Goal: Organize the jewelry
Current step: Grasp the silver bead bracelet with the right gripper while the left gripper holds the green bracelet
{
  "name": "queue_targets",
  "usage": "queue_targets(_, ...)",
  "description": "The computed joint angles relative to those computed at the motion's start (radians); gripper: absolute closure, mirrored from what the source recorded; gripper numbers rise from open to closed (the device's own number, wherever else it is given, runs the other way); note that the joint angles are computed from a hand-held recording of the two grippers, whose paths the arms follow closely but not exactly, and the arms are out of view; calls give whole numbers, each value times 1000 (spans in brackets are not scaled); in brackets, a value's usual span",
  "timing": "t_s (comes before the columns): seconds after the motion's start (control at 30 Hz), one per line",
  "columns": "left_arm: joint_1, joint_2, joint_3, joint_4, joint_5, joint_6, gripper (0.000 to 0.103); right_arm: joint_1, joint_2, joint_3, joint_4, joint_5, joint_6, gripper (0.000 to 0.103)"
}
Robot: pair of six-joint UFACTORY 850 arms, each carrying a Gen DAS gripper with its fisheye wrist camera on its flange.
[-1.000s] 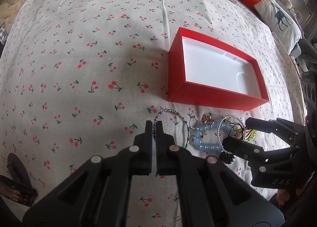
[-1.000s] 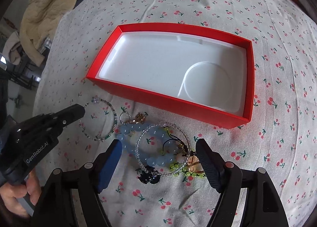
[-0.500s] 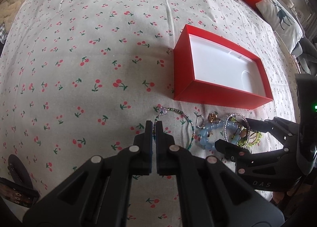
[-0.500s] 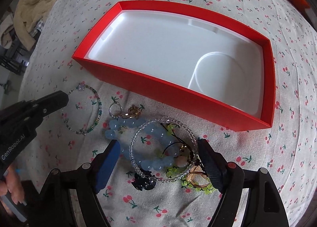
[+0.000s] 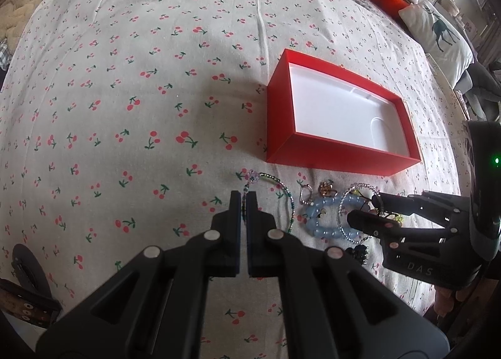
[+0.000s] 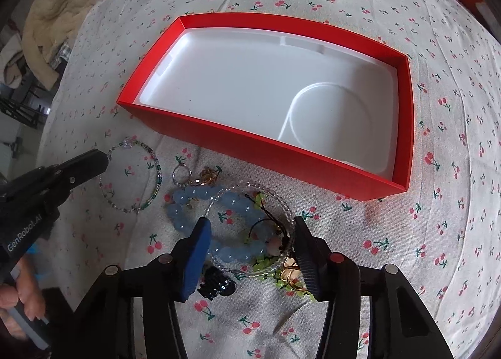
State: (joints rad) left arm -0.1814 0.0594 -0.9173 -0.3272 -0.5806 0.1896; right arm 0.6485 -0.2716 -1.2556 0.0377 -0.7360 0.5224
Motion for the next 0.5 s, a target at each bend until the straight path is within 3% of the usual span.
queue_targets(0.2,-3,5,3,0,3,-6,100,-22,30,15,25,15,-6,62)
queue_targets(0.37,-5,6,4,1,6,-7,100,-37,64,44,33,45,7,82)
queue_targets(0.5,-7,3,3,7,5,-13,100,-53,59,40,25,48,22,87)
